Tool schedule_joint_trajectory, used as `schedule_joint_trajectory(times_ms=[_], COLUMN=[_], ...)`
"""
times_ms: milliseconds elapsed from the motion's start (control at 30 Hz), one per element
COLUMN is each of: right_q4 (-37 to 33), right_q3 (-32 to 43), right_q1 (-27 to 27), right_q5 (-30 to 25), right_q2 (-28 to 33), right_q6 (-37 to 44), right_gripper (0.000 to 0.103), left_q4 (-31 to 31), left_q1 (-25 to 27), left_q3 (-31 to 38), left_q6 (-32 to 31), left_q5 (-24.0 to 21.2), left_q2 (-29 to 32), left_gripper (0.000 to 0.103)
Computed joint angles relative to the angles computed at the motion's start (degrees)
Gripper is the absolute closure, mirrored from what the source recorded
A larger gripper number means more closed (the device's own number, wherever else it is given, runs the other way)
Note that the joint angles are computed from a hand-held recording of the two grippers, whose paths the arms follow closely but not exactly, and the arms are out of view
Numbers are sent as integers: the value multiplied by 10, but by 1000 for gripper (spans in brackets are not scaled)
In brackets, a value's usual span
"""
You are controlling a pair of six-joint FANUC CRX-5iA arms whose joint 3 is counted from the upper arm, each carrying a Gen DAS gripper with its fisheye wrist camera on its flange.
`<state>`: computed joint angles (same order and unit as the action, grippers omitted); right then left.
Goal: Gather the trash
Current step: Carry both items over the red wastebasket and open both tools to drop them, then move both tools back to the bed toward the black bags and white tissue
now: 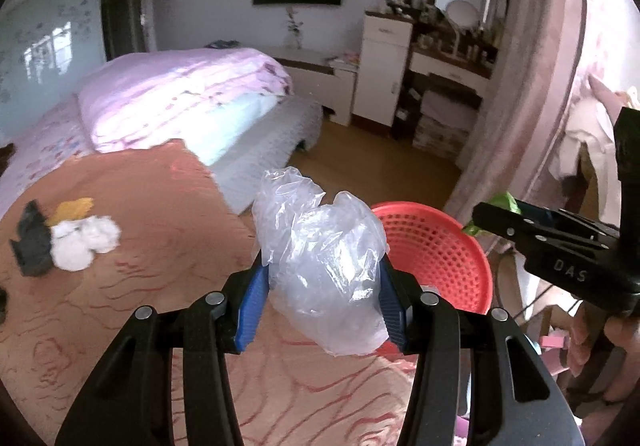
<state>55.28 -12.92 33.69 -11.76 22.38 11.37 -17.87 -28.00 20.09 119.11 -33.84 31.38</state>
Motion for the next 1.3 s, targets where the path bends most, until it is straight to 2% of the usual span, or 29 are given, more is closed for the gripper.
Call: schedule_joint_trajectory(times_ms=[200, 333, 500, 567, 600, 767, 933, 1300], right_q4=[-87, -146, -182, -194, -194, -174, -158, -48], right_q3=[23, 42, 51, 57, 59, 57, 52, 23], right_q1=[4, 6, 8, 10, 10, 7, 6, 1], right_q5=[-31, -50, -61, -67, -70, -75, -74, -55], right_q2=[16, 26, 32, 35, 37, 39, 38, 32], right_q6=[59, 102, 128, 137, 137, 107, 93, 4], right_gripper=[59, 59, 58, 57, 57, 41, 41, 40], left_q4=[82, 104, 115, 125, 131, 139, 135, 74], left_q1=[3, -2, -5, -4, -2, 0, 0, 0], left_q3=[34, 55, 65, 60, 55, 46, 37, 15], left_q6=[-92, -119, -134, -144, -149, -153, -145, -72], left_q5=[-1, -13, -23, -19, -16, -10, -6, -1], left_q2=[45, 67, 82, 82, 80, 77, 70, 44], left_gripper=[55, 55, 48, 41, 38, 30, 29, 29])
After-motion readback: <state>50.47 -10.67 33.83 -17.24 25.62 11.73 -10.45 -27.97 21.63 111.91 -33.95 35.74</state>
